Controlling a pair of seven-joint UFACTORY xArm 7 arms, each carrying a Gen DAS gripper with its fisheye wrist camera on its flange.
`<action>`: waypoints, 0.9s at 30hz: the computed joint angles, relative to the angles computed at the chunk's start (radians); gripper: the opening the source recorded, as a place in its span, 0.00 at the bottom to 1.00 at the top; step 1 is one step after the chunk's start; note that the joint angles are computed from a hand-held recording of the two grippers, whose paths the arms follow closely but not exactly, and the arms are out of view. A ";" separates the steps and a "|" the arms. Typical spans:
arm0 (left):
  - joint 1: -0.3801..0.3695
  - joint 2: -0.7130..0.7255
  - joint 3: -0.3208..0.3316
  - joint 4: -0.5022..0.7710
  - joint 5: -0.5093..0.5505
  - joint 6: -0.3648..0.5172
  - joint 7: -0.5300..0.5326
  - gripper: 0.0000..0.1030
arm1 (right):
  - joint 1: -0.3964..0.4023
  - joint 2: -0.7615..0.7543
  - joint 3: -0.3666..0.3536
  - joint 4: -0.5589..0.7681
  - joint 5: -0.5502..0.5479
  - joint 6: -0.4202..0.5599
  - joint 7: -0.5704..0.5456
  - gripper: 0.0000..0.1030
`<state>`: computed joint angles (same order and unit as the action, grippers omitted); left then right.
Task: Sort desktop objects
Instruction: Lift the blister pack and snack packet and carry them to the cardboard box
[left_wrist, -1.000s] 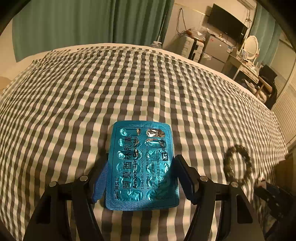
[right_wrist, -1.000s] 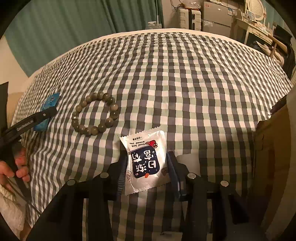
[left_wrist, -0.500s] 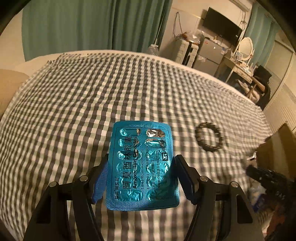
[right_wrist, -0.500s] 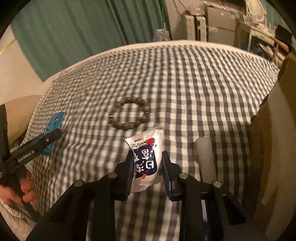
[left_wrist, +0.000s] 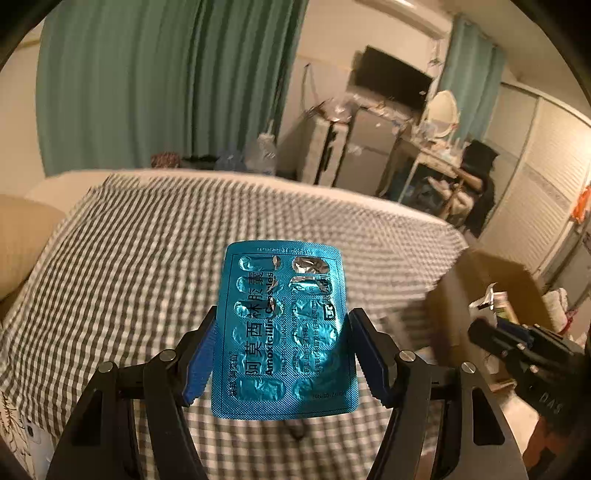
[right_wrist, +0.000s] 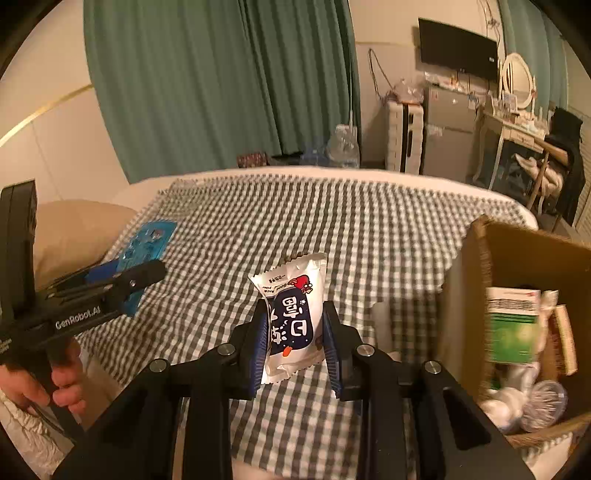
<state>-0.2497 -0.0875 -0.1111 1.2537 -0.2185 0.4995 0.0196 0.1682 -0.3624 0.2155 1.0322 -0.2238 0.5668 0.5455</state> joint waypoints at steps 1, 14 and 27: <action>-0.006 -0.010 -0.006 0.005 0.000 0.005 -0.006 0.67 | 0.000 -0.029 -0.005 -0.009 -0.001 0.010 -0.005 0.26; -0.178 0.114 -0.136 0.358 0.121 0.201 -0.177 0.67 | -0.125 -0.285 -0.085 -0.021 -0.007 0.182 -0.164 0.26; -0.424 0.483 -0.104 0.732 0.318 0.334 -0.247 0.69 | -0.267 -0.259 -0.263 -0.075 0.102 0.227 -0.328 0.38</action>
<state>-0.6736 0.3953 -0.2152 1.9857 0.0999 0.8334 -0.2277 -0.0988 -0.6210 -0.0473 0.9572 -0.1217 0.7934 0.2171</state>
